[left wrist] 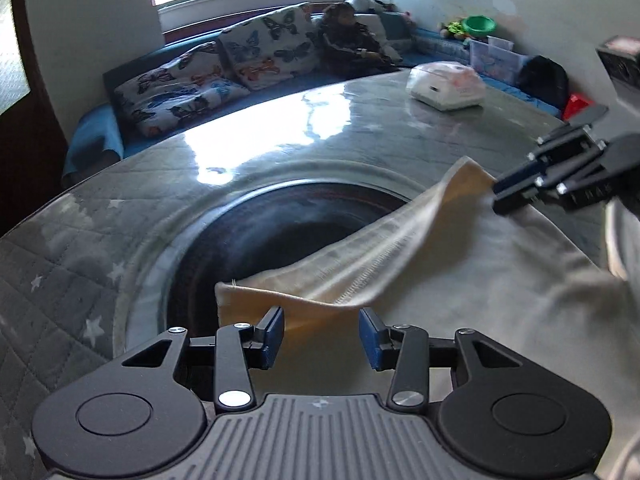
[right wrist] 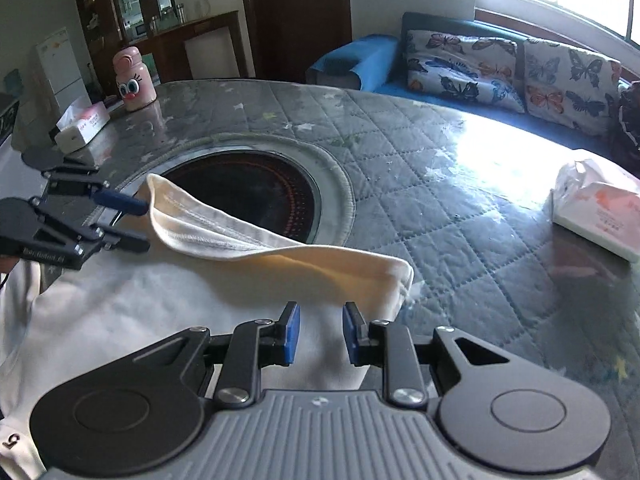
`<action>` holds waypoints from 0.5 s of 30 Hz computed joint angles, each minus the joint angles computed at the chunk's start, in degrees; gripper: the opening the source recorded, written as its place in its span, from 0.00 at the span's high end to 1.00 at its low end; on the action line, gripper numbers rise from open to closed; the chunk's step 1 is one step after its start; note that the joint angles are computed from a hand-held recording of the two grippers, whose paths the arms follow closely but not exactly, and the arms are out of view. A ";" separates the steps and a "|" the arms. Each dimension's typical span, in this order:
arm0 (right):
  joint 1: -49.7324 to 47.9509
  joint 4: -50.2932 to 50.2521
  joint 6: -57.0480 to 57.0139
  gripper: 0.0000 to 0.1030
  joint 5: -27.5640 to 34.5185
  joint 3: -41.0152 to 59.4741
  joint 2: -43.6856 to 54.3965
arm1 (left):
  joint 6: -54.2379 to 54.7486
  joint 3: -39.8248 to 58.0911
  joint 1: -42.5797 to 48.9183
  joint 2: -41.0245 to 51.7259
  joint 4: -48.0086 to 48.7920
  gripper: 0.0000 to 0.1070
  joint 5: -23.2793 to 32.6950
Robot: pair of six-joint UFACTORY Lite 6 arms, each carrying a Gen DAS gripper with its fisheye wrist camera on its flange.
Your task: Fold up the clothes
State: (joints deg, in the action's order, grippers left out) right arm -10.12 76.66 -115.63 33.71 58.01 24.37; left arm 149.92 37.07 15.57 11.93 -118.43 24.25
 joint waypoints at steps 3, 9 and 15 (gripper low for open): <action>0.44 0.88 0.92 0.77 -0.51 3.13 2.73 | -3.80 5.22 0.81 4.41 -1.11 0.58 -0.95; -1.10 3.06 2.86 0.77 -0.04 7.48 6.22 | -6.19 9.05 3.74 7.74 -5.12 0.58 -1.73; -3.47 5.58 2.74 0.59 2.48 7.55 5.65 | -2.05 6.82 3.49 5.65 -6.62 0.55 -2.06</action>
